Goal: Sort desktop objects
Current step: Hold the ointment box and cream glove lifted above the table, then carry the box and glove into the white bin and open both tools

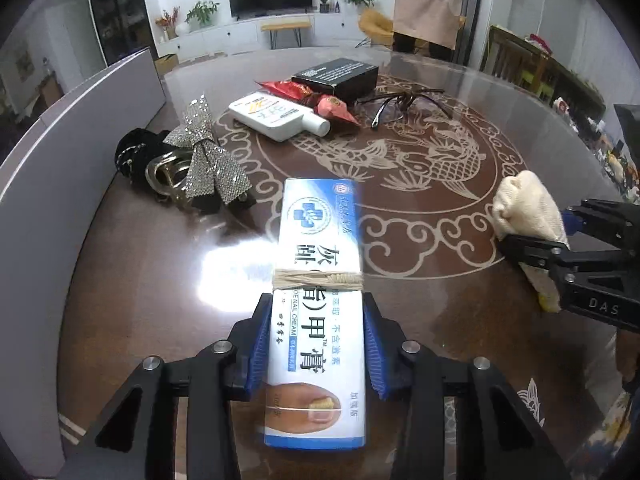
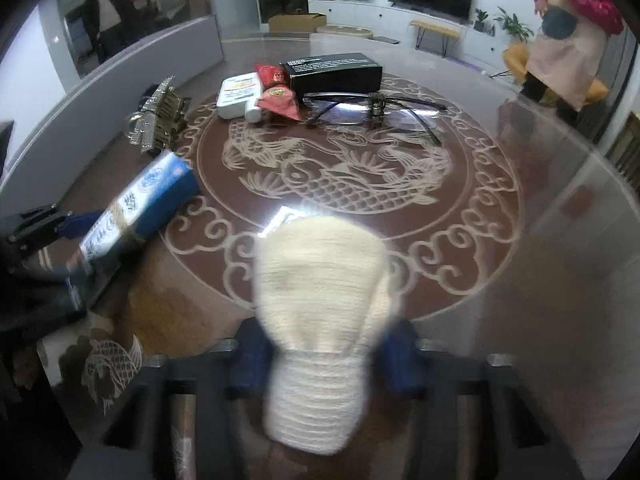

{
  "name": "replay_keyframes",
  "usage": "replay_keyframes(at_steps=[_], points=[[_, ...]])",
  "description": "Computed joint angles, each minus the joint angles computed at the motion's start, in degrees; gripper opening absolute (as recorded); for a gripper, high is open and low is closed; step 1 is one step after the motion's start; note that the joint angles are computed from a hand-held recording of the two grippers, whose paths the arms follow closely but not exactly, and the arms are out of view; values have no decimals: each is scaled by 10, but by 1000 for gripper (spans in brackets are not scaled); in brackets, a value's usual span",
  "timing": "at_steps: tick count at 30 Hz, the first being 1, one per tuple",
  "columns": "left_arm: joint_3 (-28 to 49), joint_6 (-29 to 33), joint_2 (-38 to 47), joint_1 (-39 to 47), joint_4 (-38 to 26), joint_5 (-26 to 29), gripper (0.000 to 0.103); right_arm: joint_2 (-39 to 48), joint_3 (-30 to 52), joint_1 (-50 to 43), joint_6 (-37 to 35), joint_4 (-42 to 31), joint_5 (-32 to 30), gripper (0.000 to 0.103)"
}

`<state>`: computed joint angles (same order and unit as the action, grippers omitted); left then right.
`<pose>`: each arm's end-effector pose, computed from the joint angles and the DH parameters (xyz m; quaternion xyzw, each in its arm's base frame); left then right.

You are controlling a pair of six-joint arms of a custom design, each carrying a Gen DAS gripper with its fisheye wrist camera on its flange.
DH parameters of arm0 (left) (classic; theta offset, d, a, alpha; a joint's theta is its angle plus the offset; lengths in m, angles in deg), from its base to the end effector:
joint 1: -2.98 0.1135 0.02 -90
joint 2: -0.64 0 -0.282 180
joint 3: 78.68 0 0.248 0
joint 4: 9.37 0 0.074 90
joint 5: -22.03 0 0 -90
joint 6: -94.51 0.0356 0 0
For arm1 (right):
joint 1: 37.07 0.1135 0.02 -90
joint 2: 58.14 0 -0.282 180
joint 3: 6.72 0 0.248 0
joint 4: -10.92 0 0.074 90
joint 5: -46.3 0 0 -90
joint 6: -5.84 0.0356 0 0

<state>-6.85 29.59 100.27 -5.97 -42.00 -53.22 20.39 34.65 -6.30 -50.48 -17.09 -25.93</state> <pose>0.3345 -0.0619 0.1816 0.3119 0.9073 -0.0874 0.2680 0.1833 0.0965 0.1421 0.0577 0.9637 -0.0143 0.2601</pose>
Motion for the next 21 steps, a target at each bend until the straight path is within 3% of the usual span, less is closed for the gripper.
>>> replay_keyframes(at_steps=[6,11,16,21], points=[[-55,18,-79,66,0,85,41,-101,-32,111,106,-52,56,43],[-44,28,-130,131,-36,155,41,-108,-18,139,134,-63,52,43],[52,32,-137,241,-123,264,41,-43,81,176,98,-68,59,43],[236,67,-47,349,-230,296,41,68,235,202,20,-49,51,43]])
